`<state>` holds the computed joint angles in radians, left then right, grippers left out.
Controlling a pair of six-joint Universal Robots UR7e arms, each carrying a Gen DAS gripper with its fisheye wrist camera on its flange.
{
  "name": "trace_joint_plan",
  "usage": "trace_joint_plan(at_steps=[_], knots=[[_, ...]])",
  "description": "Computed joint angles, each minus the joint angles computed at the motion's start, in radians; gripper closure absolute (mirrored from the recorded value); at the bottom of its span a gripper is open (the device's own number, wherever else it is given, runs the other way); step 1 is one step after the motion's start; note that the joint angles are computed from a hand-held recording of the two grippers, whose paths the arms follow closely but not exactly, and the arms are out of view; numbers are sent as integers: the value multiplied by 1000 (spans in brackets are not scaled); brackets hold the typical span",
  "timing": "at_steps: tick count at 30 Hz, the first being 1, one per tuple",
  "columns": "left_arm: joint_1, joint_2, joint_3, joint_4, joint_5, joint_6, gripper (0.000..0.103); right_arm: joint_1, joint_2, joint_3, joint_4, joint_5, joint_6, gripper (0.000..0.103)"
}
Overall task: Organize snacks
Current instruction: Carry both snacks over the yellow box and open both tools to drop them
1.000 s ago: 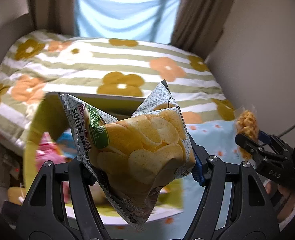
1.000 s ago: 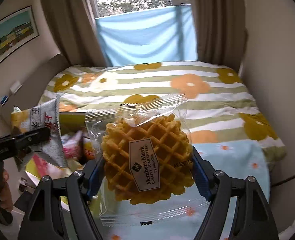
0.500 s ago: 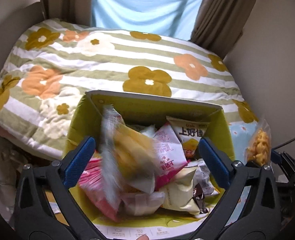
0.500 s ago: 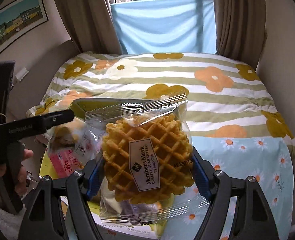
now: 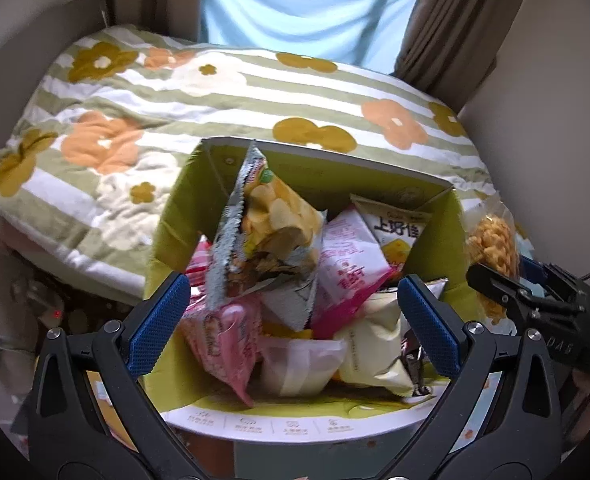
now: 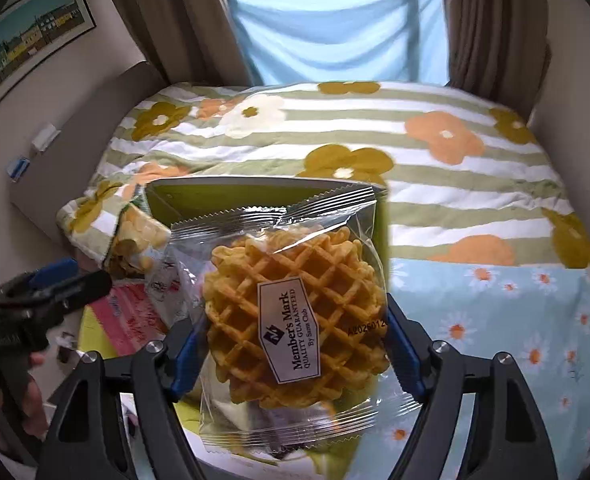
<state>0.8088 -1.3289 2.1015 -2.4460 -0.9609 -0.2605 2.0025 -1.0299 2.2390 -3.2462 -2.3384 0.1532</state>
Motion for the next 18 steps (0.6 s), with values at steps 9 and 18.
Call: trace_joint_plan(at_steps=[9,18], knots=[[-41,-48,65,13,65,-24,0,23,17,56,-93,-88,66,1],[-68,-81,108,-1,51,1,0,75,3,76,-53,-140,118,2]])
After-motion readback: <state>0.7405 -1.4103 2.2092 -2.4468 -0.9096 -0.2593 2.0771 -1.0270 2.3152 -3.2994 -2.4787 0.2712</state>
